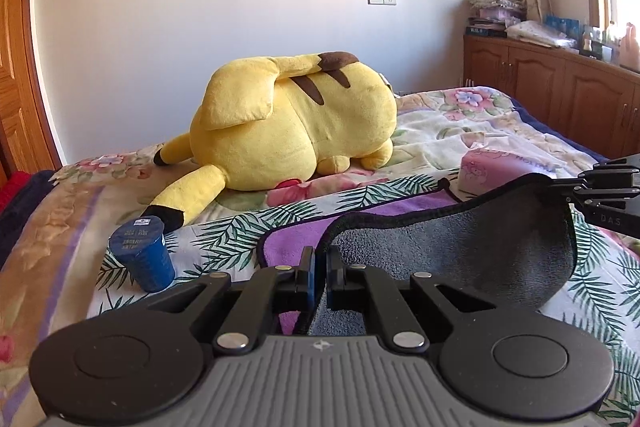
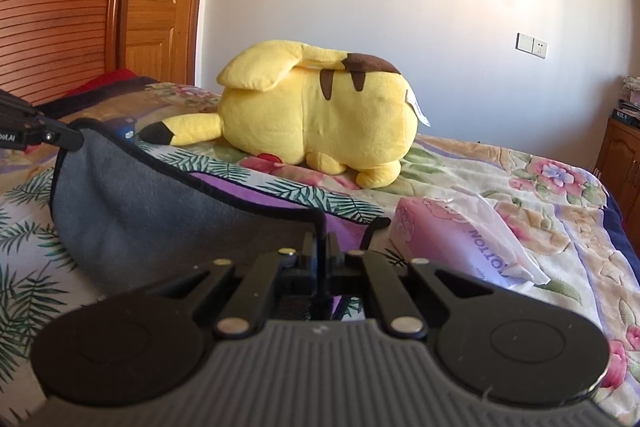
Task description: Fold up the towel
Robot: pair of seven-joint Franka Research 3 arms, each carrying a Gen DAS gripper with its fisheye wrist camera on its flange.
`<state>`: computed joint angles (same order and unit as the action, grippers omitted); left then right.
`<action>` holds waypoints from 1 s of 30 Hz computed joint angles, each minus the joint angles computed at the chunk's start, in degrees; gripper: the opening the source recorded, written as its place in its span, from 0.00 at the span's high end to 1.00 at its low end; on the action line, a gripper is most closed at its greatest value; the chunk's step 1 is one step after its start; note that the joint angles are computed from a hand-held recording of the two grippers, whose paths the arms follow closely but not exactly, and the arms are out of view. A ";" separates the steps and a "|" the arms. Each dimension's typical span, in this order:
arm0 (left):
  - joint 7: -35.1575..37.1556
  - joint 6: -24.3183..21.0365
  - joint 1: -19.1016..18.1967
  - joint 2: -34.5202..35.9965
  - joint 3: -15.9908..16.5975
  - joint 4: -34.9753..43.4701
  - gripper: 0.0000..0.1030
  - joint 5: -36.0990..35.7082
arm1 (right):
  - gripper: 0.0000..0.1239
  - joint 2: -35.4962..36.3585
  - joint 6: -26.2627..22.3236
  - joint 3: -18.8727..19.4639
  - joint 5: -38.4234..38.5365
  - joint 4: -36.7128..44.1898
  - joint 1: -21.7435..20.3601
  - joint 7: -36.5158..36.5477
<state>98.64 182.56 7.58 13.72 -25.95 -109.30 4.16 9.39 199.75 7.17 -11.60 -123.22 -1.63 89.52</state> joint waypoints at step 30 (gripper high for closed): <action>-18.44 -0.51 -17.68 9.45 21.66 14.38 1.00 17.70 | 0.97 9.34 -1.53 -1.21 12.69 13.24 3.96 -12.22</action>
